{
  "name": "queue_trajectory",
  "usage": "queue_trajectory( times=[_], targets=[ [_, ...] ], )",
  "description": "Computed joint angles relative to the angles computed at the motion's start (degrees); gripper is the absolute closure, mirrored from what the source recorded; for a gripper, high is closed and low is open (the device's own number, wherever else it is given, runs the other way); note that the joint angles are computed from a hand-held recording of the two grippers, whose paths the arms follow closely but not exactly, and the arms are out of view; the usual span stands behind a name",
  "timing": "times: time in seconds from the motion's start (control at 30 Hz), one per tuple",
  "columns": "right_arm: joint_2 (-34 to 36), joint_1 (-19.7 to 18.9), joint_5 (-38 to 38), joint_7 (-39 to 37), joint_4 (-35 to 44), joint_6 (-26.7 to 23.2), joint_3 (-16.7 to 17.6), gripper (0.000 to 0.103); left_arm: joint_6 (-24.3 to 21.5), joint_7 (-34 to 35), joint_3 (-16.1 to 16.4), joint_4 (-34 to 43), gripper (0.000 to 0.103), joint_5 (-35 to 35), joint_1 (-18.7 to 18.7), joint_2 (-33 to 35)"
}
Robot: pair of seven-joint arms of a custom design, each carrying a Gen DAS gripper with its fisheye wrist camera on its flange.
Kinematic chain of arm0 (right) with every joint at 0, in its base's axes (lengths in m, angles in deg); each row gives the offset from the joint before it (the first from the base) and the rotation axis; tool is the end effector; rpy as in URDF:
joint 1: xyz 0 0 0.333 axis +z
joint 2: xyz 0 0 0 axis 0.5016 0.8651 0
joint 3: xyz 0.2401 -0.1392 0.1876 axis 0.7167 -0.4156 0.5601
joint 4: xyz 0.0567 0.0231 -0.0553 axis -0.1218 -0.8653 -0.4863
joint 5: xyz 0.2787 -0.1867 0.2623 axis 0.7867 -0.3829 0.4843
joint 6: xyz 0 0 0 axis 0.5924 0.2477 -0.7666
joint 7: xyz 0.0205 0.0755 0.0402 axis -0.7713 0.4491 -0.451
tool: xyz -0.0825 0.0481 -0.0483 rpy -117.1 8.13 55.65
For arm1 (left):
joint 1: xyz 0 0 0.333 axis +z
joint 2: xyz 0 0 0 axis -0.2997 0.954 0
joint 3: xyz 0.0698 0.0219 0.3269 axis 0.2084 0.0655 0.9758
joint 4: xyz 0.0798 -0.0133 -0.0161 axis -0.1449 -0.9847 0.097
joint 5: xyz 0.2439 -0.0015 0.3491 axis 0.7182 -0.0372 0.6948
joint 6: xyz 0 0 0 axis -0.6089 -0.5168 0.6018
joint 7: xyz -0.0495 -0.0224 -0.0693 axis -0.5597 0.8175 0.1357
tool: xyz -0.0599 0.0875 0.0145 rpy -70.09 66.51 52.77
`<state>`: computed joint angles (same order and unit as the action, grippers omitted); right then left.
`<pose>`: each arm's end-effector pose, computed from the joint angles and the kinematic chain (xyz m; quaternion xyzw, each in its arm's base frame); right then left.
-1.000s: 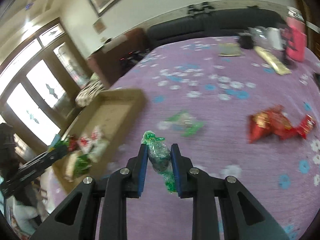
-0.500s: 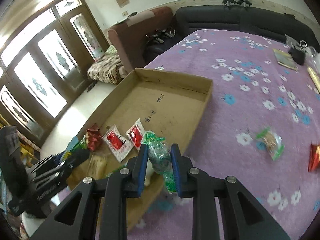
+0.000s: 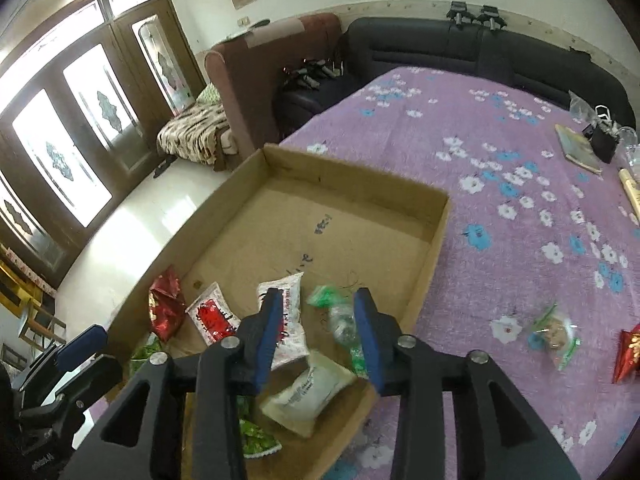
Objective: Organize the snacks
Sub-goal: 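Carry both bags over the cardboard tray and open both tools to drop them, then grasp the clear nut bag with the left tool while the right tool grasps a red candy bag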
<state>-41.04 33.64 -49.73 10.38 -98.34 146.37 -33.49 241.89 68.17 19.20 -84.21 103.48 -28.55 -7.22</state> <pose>0.6966 0.0564 0.4523 -0.7668 0.5465 -0.1222 0.3139 0.5784 -0.2504 0.4630 -0.7034 0.5631 -0.3808 0.2076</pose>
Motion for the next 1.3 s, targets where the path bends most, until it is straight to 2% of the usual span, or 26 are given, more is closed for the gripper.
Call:
queue_trajectory(
  times=[0.2, 0.33, 0.4, 0.5, 0.63, 0.77, 0.9, 1.03, 1.2, 1.3],
  targets=[
    [-4.8, -3.4, 6.17, -5.0, -4.53, -1.04, -1.28, 0.066, 0.84, -4.18, -0.36, 0.14, 0.037, 5.06, -0.73, -1.36],
    [-7.69, -5.49, 7.89, -6.58, -8.49, 0.48, -4.03, 0.065, 2.32, -2.3, -1.66, 0.95, 0.034, 4.06, -0.98, -1.02],
    [-8.33, -6.73, 8.13, -6.43, -9.74, 0.87, -5.42, 0.065, 3.0, 2.23, -2.62, 1.76, 0.032, 0.33, -1.38, -0.11],
    [-8.5, -9.1, 8.47, -5.68, -10.54, 0.58, -7.36, 0.065, 3.37, 12.66, -4.71, 3.26, 0.032, -8.21, -2.06, 1.85],
    [-8.75, -12.47, 10.15, -5.56, -11.39, 0.61, -9.23, 0.065, 3.4, 28.4, -9.95, 5.66, 0.031, -21.22, -1.5, 5.19],
    [-8.85, -15.51, 11.77, -5.33, -11.81, 0.25, -10.7, 0.065, 1.57, 40.08, -15.15, 9.6, 0.028, -30.73, -0.86, 9.55],
    [-8.51, -17.44, 13.21, -5.99, -11.62, -0.15, -11.1, 0.065, -1.41, 48.26, -18.6, 14.37, 0.028, -37.65, -1.21, 14.35],
    [-8.01, -18.52, 14.98, -7.2, -11.04, -1.11, -10.98, 0.064, -4.51, 52.62, -18.59, 18.67, 0.028, -41.35, -3.66, 18.24],
    [-6.09, -18.81, 16.51, -7.55, -8.2, -2.95, -10.11, 0.064, -7.18, 54.68, -15.32, 22.12, 0.028, -44.03, -7.94, 21.09],
    [-3.79, -18.16, 16.81, -7.6, -4.68, -1.93, -9.01, 0.064, -8.62, 55.12, -14.07, 23.6, 0.028, -45.78, -9.25, 22.36]
  ],
)
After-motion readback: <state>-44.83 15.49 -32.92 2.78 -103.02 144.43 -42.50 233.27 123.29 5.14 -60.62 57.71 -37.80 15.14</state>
